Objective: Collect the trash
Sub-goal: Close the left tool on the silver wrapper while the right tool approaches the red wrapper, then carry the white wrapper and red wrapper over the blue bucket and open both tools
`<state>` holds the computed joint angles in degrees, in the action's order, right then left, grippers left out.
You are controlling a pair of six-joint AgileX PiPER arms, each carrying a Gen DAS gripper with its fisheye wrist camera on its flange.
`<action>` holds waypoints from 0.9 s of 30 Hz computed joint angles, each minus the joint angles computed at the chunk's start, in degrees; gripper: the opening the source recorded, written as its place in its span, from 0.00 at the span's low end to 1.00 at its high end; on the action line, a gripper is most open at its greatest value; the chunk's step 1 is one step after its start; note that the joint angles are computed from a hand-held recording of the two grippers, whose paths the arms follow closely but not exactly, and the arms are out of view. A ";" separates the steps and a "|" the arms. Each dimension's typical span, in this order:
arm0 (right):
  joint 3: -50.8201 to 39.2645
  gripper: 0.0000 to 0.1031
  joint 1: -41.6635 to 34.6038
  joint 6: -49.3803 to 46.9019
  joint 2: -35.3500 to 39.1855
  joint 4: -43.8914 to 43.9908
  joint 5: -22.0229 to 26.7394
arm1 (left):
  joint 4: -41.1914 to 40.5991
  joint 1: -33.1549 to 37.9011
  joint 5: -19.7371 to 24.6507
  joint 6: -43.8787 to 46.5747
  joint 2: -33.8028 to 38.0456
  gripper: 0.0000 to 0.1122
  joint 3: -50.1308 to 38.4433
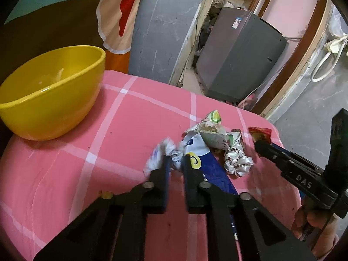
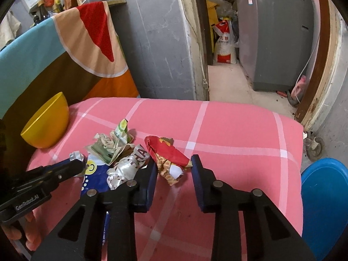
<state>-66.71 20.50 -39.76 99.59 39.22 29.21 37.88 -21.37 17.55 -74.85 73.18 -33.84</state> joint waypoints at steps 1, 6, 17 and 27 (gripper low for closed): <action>0.66 0.27 -0.33 -1.04 -0.62 1.00 -0.07 | 0.85 -0.32 0.20 -1.22 -0.41 0.05 0.26; 4.26 0.27 -2.06 -7.01 -4.29 6.98 -0.70 | 10.80 -4.58 2.54 -13.20 -3.35 0.04 1.91; 14.35 0.27 -5.98 -26.88 -14.67 25.18 -1.55 | 26.10 -20.41 16.63 -31.03 -7.54 0.03 -0.22; 20.52 0.27 -12.34 -42.55 -26.35 40.40 0.98 | 37.63 -38.30 33.41 -36.92 -3.86 0.04 -9.29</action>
<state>-46.20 8.15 -82.31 73.24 79.62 30.18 75.51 -59.67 50.96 -111.77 69.33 -43.12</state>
